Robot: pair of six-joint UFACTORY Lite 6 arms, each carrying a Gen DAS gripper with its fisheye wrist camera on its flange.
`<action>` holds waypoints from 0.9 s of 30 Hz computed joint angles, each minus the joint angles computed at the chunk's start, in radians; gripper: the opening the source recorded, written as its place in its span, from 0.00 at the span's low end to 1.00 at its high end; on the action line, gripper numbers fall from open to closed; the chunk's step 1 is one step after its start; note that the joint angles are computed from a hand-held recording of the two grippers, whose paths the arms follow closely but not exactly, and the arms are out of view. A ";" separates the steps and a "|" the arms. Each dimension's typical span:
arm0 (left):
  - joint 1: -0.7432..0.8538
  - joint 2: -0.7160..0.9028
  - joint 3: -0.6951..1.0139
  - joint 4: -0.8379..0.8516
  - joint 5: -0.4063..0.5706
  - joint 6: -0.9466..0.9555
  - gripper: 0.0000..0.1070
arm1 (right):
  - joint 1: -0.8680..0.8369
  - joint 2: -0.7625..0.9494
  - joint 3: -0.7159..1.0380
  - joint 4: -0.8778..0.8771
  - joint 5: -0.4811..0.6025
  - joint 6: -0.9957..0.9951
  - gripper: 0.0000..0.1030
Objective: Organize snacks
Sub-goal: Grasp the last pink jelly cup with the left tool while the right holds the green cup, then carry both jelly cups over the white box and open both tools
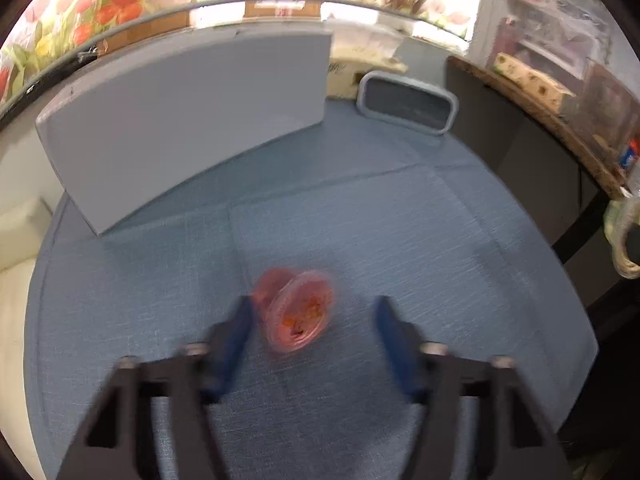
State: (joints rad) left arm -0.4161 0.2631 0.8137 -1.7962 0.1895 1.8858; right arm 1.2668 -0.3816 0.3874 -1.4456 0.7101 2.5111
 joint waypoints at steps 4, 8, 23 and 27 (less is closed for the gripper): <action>0.013 0.031 0.018 0.039 0.018 -0.020 0.24 | -0.002 0.004 -0.010 -0.016 -0.008 0.028 0.36; 0.038 0.047 0.039 0.113 0.051 -0.090 0.22 | -0.003 0.030 -0.007 -0.033 -0.023 0.056 0.36; 0.070 0.177 0.225 0.472 0.149 -0.356 0.51 | -0.023 0.059 -0.018 -0.097 -0.056 0.128 0.36; 0.071 0.200 0.261 0.535 0.151 -0.395 0.46 | -0.013 0.053 -0.031 -0.099 -0.050 0.152 0.36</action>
